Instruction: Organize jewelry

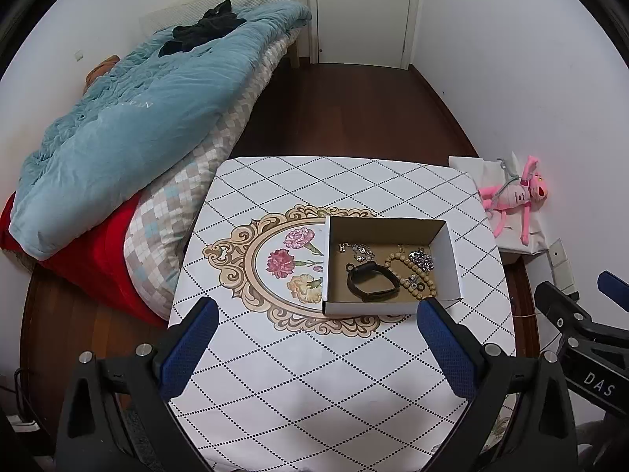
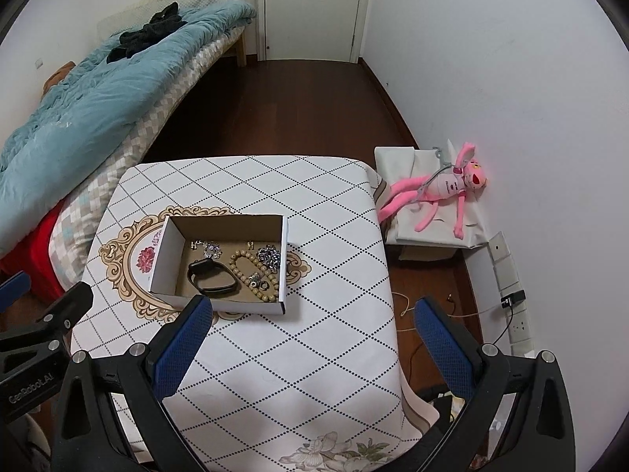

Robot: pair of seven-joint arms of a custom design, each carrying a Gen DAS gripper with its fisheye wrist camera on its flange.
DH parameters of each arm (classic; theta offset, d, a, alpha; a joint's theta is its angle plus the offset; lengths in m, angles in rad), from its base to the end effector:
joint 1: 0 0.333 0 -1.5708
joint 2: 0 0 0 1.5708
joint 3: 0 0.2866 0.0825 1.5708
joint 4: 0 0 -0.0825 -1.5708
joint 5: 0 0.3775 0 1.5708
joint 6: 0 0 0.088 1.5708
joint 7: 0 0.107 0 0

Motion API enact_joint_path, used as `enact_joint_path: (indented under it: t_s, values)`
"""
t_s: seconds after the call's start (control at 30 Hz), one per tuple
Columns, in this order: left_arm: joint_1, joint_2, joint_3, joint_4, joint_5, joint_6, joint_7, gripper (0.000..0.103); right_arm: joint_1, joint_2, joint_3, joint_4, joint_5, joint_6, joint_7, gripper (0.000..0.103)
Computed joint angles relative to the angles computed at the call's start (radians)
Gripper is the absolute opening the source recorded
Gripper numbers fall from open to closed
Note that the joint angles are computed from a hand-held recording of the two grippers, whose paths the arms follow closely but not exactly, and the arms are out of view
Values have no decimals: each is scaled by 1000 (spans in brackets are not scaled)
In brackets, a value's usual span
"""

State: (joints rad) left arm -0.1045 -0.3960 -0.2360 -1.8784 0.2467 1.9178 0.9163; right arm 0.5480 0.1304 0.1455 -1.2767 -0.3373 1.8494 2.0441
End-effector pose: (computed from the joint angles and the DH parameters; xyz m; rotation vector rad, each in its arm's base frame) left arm 0.4341 -0.1603 0.6825 -2.1287 1.6063 -0.4179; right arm 0.4845 0.3591 0.6950 -2.1358 1.6857 -0.5619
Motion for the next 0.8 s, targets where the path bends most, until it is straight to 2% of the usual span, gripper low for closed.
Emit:
enact_joint_path:
  t_s: [0.8]
  values:
    - [0, -5, 0, -10, 5, -4, -7, 103, 2, 2, 1, -3, 14, -4, -10, 103]
